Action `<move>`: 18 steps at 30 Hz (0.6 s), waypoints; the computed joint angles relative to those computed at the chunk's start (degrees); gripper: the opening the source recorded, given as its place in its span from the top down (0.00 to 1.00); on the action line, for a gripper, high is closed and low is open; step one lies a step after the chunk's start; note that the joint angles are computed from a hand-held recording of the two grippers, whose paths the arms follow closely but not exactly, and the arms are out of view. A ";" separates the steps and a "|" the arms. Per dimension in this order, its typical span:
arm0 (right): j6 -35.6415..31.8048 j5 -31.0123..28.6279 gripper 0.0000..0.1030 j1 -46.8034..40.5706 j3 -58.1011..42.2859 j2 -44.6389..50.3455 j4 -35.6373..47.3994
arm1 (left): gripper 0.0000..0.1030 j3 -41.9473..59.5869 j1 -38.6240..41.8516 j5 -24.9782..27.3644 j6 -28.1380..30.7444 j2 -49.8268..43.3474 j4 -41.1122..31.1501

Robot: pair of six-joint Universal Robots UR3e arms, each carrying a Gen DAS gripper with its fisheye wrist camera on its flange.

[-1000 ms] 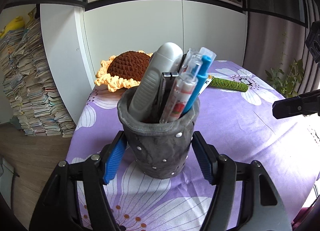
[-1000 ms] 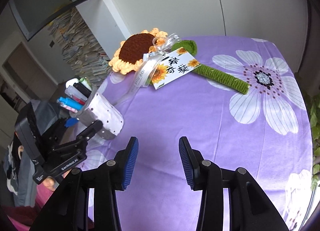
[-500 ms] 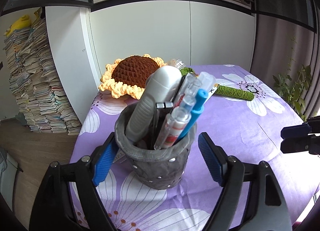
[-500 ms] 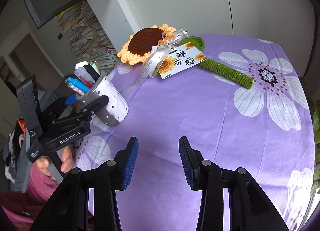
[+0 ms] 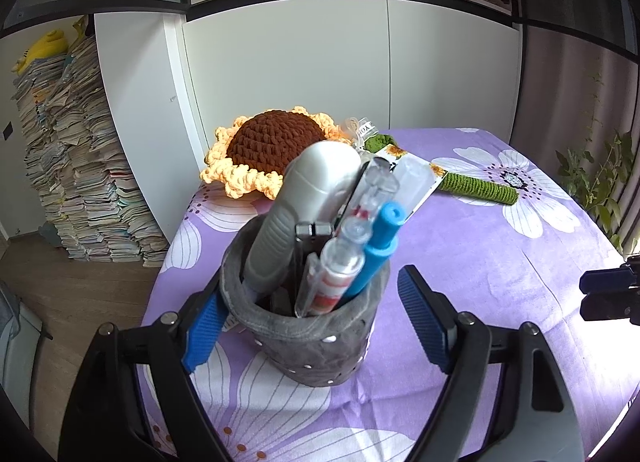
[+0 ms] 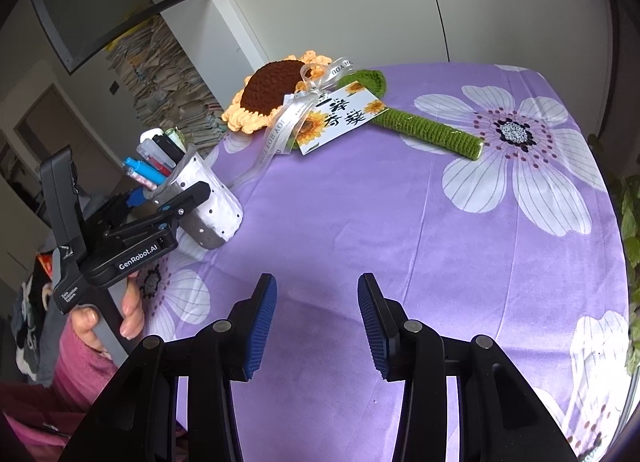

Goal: Organize stationery
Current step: 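Lower the filled gray cup onto the tablecloth and open the left gripper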

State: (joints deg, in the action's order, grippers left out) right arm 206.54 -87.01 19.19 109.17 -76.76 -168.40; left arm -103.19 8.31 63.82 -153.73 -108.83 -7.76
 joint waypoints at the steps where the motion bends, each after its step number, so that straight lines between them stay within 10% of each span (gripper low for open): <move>1: 0.03 0.11 0.58 -0.10 0.36 -0.12 -0.26 | 0.21 -0.05 -0.02 0.09 -0.25 0.08 0.33; 18: 0.45 1.27 0.58 -1.40 5.29 -2.30 -4.10 | 0.34 0.67 0.26 -2.61 -0.50 2.18 -1.86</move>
